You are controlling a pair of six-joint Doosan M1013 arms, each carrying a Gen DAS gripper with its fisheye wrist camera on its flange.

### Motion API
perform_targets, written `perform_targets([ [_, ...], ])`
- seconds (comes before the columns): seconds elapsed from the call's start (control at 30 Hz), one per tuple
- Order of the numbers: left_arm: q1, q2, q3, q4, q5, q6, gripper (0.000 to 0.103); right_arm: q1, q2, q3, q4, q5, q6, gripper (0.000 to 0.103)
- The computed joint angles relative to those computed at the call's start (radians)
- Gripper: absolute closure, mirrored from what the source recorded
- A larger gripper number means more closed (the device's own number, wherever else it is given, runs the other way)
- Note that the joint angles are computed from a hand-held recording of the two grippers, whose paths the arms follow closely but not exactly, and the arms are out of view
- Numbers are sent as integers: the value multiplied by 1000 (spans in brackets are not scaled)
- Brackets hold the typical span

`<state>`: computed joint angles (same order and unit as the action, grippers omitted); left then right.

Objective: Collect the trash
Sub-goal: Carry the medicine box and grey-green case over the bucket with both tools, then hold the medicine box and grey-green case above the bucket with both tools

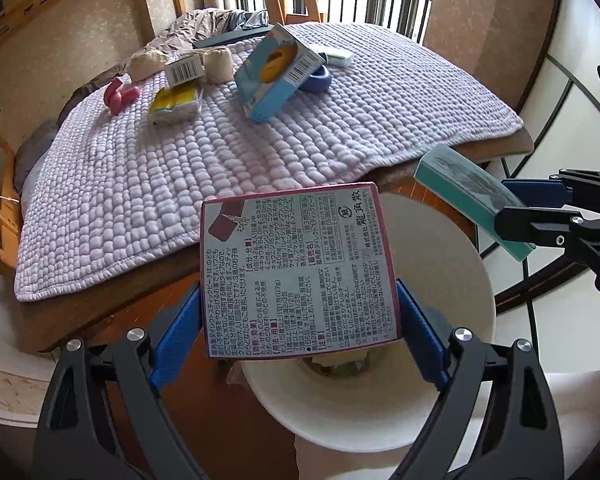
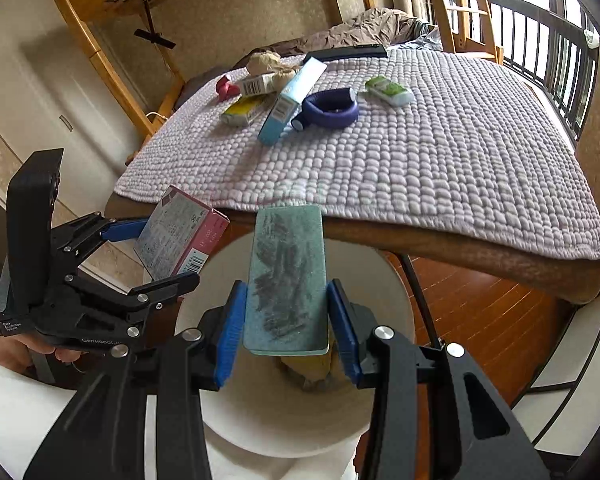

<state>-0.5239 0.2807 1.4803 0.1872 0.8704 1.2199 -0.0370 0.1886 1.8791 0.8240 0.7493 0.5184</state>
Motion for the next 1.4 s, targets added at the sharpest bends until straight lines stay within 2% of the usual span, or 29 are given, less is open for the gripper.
perform_targets([
  [0.57,-26,23,7,20,52,10,11,27,31,9,-64,-15,65,62],
  [1.4,-28,69,9,7,83,40,11,68,90,-9,-143,-57,117,62],
])
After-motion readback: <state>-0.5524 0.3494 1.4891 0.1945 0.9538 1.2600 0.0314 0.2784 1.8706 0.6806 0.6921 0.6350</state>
